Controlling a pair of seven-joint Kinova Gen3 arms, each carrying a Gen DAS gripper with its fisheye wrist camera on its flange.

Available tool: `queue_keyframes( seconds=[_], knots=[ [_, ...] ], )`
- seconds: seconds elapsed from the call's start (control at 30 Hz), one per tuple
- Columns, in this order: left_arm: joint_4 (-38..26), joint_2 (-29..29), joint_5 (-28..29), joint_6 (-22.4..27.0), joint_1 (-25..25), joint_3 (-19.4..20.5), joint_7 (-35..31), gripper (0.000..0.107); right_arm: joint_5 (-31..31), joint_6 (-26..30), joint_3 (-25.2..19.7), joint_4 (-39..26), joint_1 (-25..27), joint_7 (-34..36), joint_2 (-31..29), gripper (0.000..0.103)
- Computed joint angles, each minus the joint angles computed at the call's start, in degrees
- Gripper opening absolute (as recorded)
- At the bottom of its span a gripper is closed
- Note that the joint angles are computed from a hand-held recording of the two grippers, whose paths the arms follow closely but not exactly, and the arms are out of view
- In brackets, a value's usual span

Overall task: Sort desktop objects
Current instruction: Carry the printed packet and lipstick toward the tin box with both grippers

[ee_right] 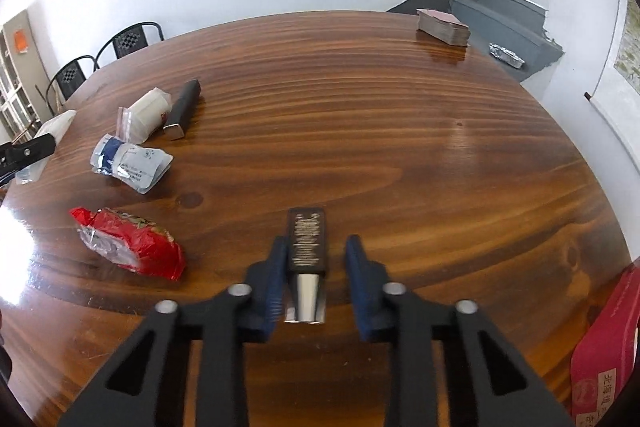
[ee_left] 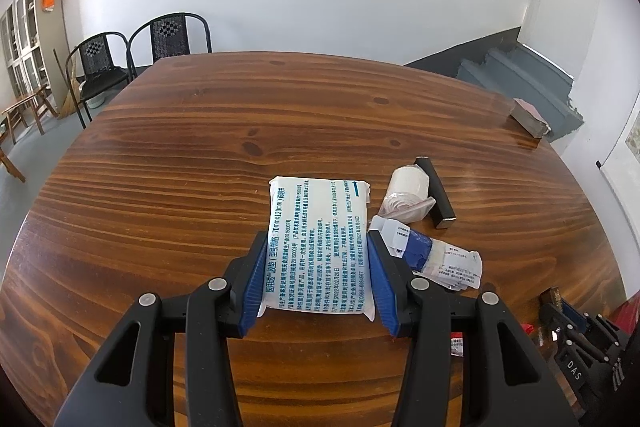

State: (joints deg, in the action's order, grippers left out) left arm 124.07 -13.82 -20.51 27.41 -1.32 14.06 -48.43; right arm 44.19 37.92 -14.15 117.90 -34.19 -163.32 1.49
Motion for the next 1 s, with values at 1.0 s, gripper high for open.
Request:
queue_keyframes(
  seconds=[1.0],
  knots=[
    [-1.2, -3.3, -1.7, 1.9, 5.2, 11.0, 1.3, 0.05, -11.3, 10.0, -16.2, 13.6, 18.9, -3.7, -38.2, 0.022]
  ],
)
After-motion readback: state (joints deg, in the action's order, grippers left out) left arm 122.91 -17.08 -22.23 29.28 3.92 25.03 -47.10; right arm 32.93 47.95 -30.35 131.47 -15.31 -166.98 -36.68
